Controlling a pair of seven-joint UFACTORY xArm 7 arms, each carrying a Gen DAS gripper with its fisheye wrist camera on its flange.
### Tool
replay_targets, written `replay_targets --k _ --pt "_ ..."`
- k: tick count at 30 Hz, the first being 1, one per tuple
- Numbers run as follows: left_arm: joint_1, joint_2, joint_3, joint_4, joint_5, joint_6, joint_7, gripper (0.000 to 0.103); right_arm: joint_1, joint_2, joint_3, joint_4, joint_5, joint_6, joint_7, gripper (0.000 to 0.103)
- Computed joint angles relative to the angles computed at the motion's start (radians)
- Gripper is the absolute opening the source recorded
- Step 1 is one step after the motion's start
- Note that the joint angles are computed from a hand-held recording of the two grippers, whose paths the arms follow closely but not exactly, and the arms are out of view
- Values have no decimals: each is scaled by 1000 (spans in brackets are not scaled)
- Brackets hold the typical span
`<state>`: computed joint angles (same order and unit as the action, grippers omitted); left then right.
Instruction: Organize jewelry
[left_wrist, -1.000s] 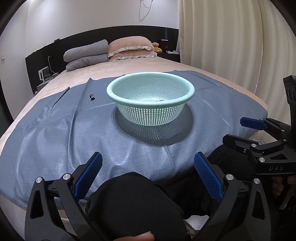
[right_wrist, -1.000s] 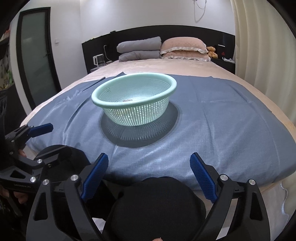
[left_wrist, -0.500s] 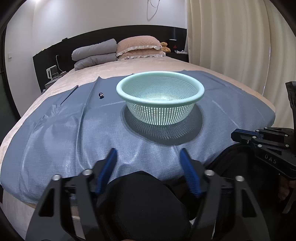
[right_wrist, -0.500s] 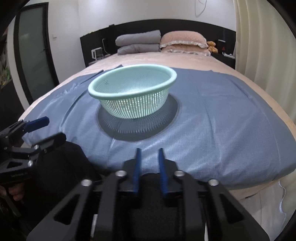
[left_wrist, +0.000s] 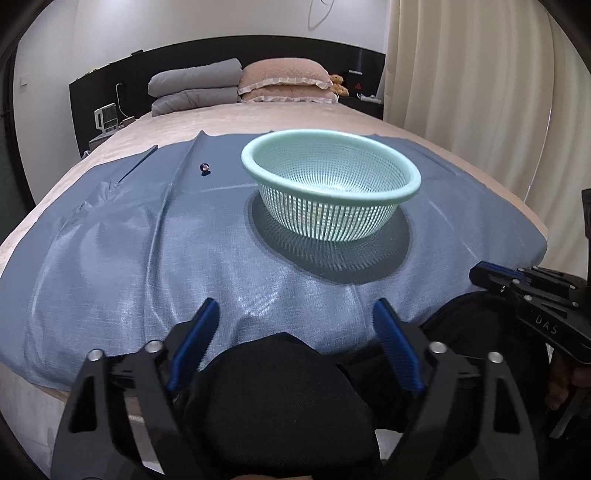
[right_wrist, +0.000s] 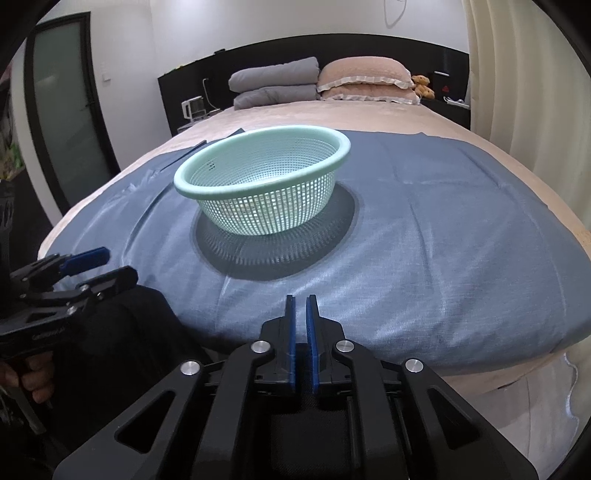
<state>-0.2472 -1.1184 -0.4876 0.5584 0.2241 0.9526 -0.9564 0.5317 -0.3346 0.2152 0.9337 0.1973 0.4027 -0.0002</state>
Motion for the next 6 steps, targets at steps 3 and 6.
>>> replay_targets --k 3,6 --pt "3 8 -16 12 12 4 6 95 52 -21 -42 -28 78 -51 -73 66" --pt "2 30 -20 24 18 10 18 95 46 -32 -30 -37 70 -72 -76 84"
